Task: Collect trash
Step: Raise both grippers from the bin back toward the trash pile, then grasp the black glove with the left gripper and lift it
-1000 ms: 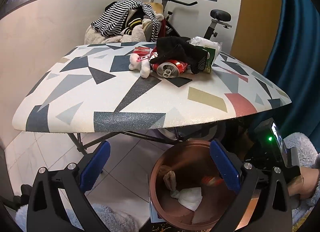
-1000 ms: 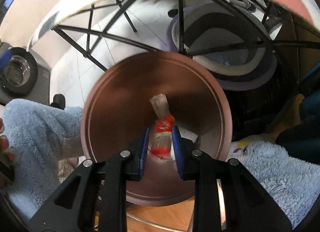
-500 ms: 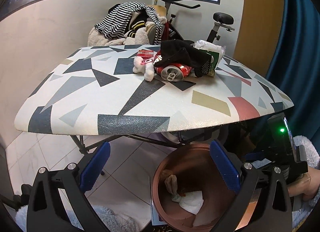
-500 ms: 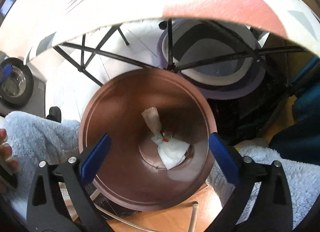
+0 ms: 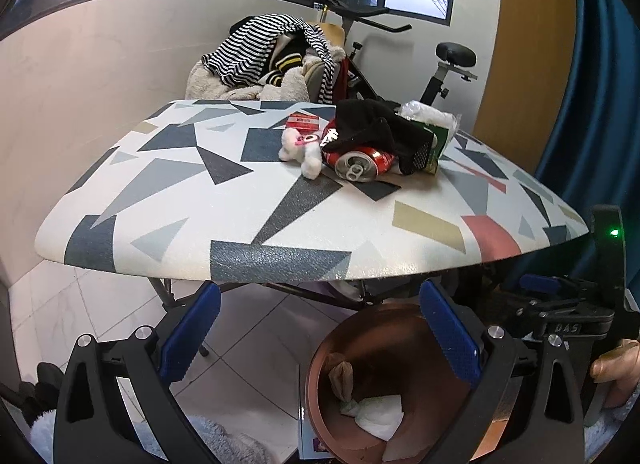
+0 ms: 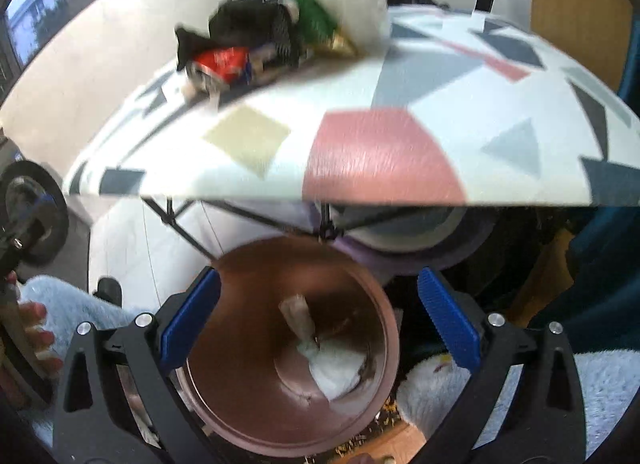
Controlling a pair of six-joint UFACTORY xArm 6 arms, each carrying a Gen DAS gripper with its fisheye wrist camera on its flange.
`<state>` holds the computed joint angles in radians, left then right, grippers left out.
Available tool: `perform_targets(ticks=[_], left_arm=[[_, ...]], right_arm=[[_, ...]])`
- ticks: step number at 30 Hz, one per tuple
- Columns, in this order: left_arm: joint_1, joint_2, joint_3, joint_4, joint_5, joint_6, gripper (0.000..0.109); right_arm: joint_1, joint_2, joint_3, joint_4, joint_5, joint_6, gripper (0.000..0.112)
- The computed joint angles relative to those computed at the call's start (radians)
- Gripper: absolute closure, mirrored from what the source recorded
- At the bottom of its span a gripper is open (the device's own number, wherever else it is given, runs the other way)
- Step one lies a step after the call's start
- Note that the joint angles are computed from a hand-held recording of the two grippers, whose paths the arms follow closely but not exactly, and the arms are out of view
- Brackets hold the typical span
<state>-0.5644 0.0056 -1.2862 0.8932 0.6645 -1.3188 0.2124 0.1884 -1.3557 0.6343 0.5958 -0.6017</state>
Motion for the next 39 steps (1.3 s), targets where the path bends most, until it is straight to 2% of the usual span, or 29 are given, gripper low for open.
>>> perform_targets(ticks=[4, 10, 13, 14, 16, 19, 23, 26, 27, 29, 31, 34, 36, 39], left_arm=[[-0.004, -0.01, 0.0, 0.029, 0.029, -0.038, 0.011], [0.008, -0.028, 0.008, 0.047, 0.047, -0.095, 0.011], [0.02, -0.026, -0.003, 0.04, 0.047, -0.094, 0.011], [0.022, -0.023, -0.009, 0.036, 0.05, -0.085, 0.011], [0.033, -0.015, -0.023, 0.016, 0.035, -0.055, 0.011], [0.05, 0.015, -0.066, -0.061, 0.02, 0.016, 0.011], [0.07, 0.069, -0.133, -0.196, -0.017, 0.127, 0.011], [0.069, 0.127, -0.22, -0.233, -0.024, 0.206, 0.011], [0.067, 0.152, -0.26, -0.231, -0.022, 0.238, 0.013], [0.064, 0.207, -0.344, -0.244, -0.005, 0.307, 0.027], [0.066, 0.278, -0.453, -0.296, 0.022, 0.41, 0.044], [0.082, 0.381, -0.6, -0.409, 0.02, 0.577, 0.059], [0.09, 0.47, -0.73, -0.475, 0.048, 0.695, 0.063], [0.102, 0.574, -0.882, -0.544, 0.096, 0.783, 0.069]], right_arm=[[0.01, -0.028, 0.03, 0.004, -0.097, -0.012, 0.015], [0.003, -0.032, 0.017, 0.112, -0.125, -0.109, 0.015], [0.005, -0.037, 0.023, 0.123, -0.16, -0.106, 0.015], [0.009, -0.04, 0.03, 0.099, -0.2, -0.078, 0.015], [0.01, -0.038, 0.023, 0.084, -0.215, -0.061, 0.015], [-0.011, -0.02, -0.025, 0.126, -0.161, -0.101, 0.015], [-0.013, 0.004, -0.066, -0.041, -0.193, 0.018, 0.015], [-0.023, 0.023, -0.11, -0.049, -0.154, 0.031, 0.015], [-0.028, 0.034, -0.131, -0.046, -0.139, 0.031, 0.015], [-0.034, 0.053, -0.169, -0.051, -0.129, 0.036, 0.015], [-0.034, 0.067, -0.191, -0.063, -0.125, 0.043, 0.015], [-0.042, 0.101, -0.259, -0.038, -0.089, 0.027, 0.015], [-0.046, 0.119, -0.292, -0.016, -0.072, 0.018, 0.015], [-0.054, 0.146, -0.34, 0.006, -0.048, 0.014, 0.015]])
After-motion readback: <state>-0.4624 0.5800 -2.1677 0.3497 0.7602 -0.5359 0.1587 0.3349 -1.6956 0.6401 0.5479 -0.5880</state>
